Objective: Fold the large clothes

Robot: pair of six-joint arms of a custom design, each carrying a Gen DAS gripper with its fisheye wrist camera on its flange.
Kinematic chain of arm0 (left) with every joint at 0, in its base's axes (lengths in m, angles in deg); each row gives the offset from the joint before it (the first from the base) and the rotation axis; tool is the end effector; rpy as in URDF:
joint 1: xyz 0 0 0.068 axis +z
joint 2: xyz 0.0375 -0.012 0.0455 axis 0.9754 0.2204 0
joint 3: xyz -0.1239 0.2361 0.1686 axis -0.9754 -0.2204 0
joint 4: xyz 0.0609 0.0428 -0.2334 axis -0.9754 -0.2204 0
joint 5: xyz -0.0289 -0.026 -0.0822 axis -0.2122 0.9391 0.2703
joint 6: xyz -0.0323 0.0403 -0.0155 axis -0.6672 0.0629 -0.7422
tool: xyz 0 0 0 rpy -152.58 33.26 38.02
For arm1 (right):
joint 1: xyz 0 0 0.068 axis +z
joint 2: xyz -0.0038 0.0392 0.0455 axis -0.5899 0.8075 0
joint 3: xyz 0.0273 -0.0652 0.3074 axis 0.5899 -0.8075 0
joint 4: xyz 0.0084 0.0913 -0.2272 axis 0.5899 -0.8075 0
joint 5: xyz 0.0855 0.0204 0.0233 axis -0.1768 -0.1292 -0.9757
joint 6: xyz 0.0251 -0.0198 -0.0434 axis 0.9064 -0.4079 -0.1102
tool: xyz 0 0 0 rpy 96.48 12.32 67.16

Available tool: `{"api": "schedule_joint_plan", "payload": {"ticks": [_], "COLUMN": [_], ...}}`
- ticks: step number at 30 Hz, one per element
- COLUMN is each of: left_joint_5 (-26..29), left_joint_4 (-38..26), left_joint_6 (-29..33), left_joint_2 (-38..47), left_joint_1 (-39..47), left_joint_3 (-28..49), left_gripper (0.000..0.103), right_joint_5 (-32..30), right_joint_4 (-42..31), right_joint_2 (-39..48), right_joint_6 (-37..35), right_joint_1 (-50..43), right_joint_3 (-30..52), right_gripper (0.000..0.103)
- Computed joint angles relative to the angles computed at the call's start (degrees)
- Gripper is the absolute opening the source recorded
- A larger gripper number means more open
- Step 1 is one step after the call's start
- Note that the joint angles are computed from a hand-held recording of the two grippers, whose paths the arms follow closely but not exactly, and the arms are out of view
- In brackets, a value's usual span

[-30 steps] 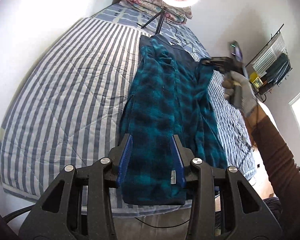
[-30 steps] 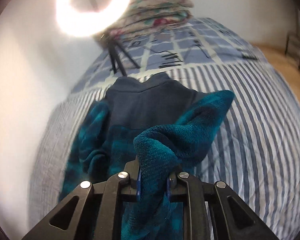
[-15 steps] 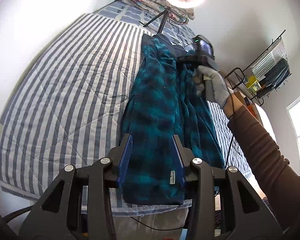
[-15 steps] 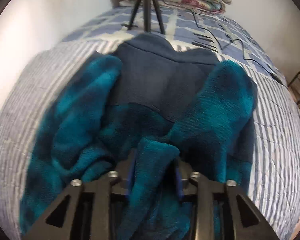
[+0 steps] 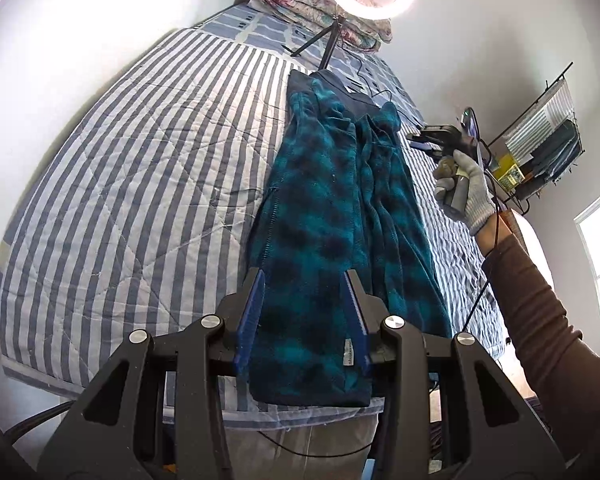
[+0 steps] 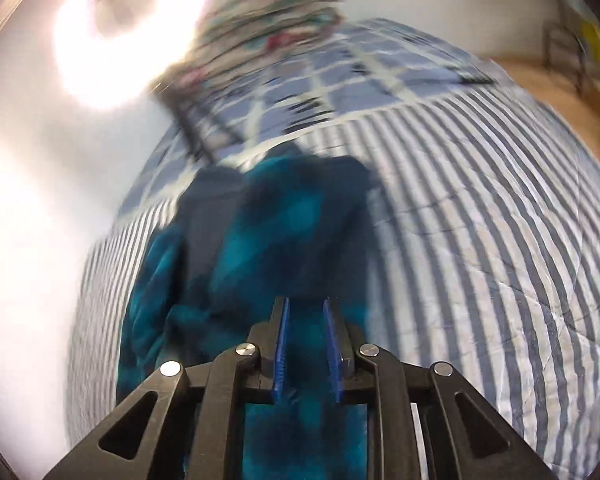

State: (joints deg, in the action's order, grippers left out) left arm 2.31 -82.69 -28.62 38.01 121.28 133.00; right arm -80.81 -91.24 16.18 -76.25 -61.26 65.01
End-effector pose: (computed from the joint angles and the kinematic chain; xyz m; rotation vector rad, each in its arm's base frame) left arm 0.1242 0.0871 0.2967 0.1067 2.5495 -0.7203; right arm 0.3335 -0.1423 0.2215 0.6570 2.3894 0.3698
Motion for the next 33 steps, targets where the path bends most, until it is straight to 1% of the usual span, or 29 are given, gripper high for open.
{"api": "schedule_joint_plan", "payload": {"ticks": [5, 8, 11, 13, 14, 15, 16, 17, 18, 19, 21, 23, 25, 27, 29, 31, 32, 33], "left_joint_5": [-1.1, -2.5, -3.5, -4.3, -4.6, -4.9, -5.2, -5.0, -4.6, -3.9, -2.7, -1.3, 0.0, 1.0, 1.9, 2.3, 2.3, 2.5], "left_joint_4": [5.6, 10.1, 13.4, 15.4, 16.3, 16.9, 17.3, 17.2, 16.8, 16.0, 14.6, 12.2, 10.0, 7.4, 5.2, 4.3, 4.3, 4.5], "left_joint_6": [-7.4, -13.1, -17.8, -20.4, -21.6, -22.3, -22.9, -23.2, -23.3, -23.3, -22.6, -21.2, -20.0, -18.5, -17.6, -18.0, -18.7, -19.5], "left_joint_2": [0.9, 1.1, 1.5, 1.2, 0.9, 0.6, 0.2, 0.0, -0.1, -0.4, -1.7, -2.7, -3.9, -5.1, -6.0, -7.1, -7.6, -8.0], "left_joint_1": [-4.4, -8.3, -11.6, -13.8, -15.1, -16.0, -17.0, -17.6, -17.9, -18.2, -18.6, -18.7, -19.0, -19.7, -20.6, -22.4, -23.6, -24.8], "left_joint_3": [-0.7, -1.7, -2.5, -2.9, -3.1, -3.4, -3.6, -3.6, -3.5, -3.2, -2.8, -2.2, -1.8, -1.7, -1.9, -2.7, -3.5, -4.4], "left_gripper": [0.04, 0.04, 0.04, 0.04, 0.04, 0.04, 0.04, 0.04, 0.04, 0.04, 0.04, 0.04, 0.04, 0.04, 0.04, 0.04, 0.041, 0.046], "right_joint_5": [0.1, 0.6, 1.2, 3.8, 7.3, 10.4, 13.6, 14.3, 13.5, 11.0, 6.9, 3.9, 1.5, -2.3, -4.5, -6.4, -7.4, -9.0], "right_joint_4": [0.4, -0.2, -2.6, -6.1, -7.0, -4.5, -5.8, -6.6, -7.9, -8.0, -6.9, -6.7, -7.9, -10.7, -14.7, -19.0, -21.8, -24.7], "right_joint_2": [7.6, 12.0, 17.6, 22.0, 23.4, 22.5, 22.4, 22.0, 21.0, 19.3, 14.0, 7.5, 1.8, -6.1, -12.8, -19.1, -22.2, -24.7], "right_joint_6": [-0.3, -0.6, -1.6, -3.1, -4.6, -5.7, -7.1, -7.4, -7.5, -7.5, -7.4, -8.5, -9.9, -11.9, -14.6, -17.5, -18.9, -20.6], "right_joint_1": [-0.7, 0.9, 3.5, 6.0, 7.6, 8.8, 10.1, 10.5, 10.2, 9.5, 8.0, 6.5, 4.9, 2.2, -0.2, -2.5, -3.8, -5.2], "right_joint_3": [7.4, 12.9, 19.9, 25.3, 26.5, 24.8, 25.5, 25.7, 25.5, 24.2, 19.4, 14.0, 10.2, 5.5, 2.8, 1.0, 0.3, 0.0], "right_gripper": [0.017, 0.017, 0.017, 0.02, 0.019, 0.019, 0.019, 0.019, 0.019, 0.02, 0.023, 0.029, 0.029, 0.03, 0.031, 0.034, 0.035, 0.036]}}
